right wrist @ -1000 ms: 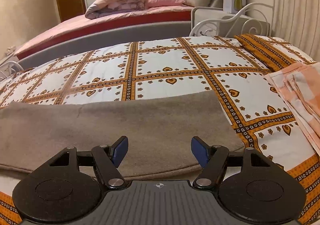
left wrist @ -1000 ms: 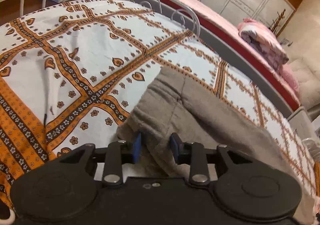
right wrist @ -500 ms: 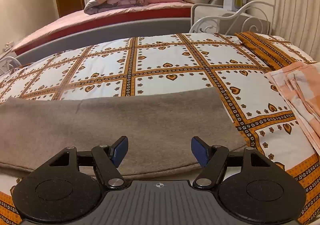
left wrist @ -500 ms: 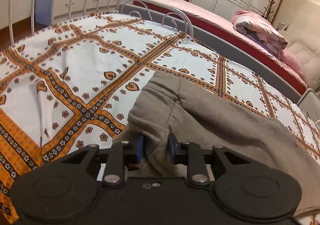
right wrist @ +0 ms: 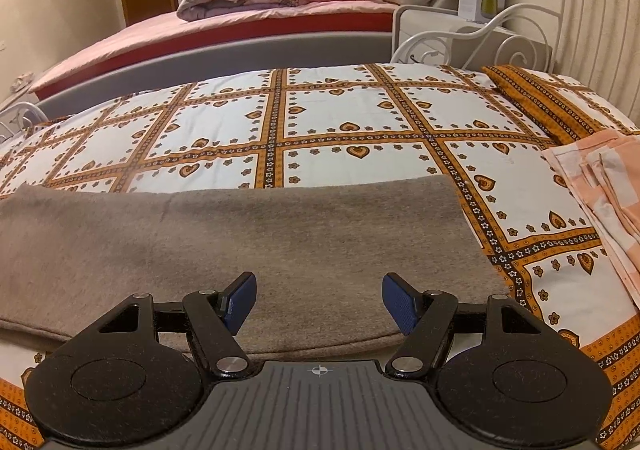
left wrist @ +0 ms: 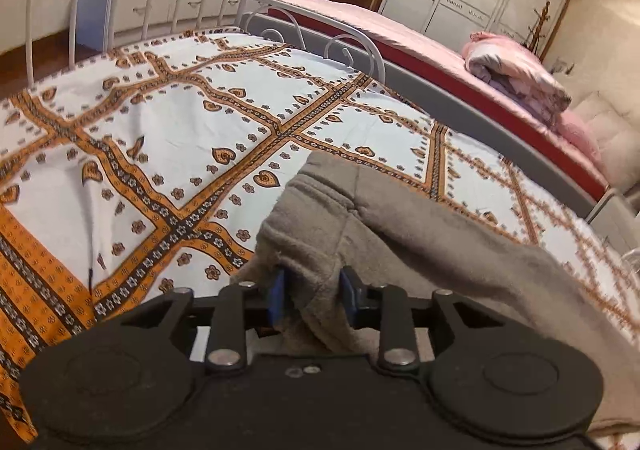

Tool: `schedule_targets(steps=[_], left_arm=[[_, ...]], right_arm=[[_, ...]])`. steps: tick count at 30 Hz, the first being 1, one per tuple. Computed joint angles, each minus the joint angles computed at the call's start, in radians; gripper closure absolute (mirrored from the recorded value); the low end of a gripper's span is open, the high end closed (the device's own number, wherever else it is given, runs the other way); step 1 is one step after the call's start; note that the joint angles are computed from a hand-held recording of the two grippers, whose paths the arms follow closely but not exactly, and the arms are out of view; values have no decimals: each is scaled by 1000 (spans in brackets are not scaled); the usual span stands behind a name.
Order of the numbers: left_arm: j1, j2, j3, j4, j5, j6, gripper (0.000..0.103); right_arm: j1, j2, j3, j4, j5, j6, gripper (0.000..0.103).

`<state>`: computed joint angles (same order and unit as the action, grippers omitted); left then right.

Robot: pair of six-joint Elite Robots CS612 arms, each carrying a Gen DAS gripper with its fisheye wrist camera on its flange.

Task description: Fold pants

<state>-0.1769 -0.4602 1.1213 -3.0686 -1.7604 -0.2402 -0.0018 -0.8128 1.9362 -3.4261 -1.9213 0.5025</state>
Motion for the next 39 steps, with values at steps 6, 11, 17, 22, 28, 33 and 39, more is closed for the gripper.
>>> schedule_targets(steps=[6,11,17,22,28,33,39], left_arm=[[9,8,-3,-45,-41,-44,92],[15,7,8,-170,-65,-48,97],[13,4,-4,40,-28,102,86],[7,-43,48,-61,-3,115,88],[-22,-33,-21,65,-70,239,70],[-40,-16,-38,149,-69,265,67],[-33,-13,-33,198,-79,293,63]], right_arm=[[-1,-1,2,-1,2,4,33],[-1,-2,4,-1,4,4,33],[-4,-6,4,45,-13,20,33],[-10,-6,39,-85,-31,60,33],[-69,-12,36,121,138,140,34],[-111,-34,148,-161,122,443,34],[-168,-11,201,-300,281,678,75]])
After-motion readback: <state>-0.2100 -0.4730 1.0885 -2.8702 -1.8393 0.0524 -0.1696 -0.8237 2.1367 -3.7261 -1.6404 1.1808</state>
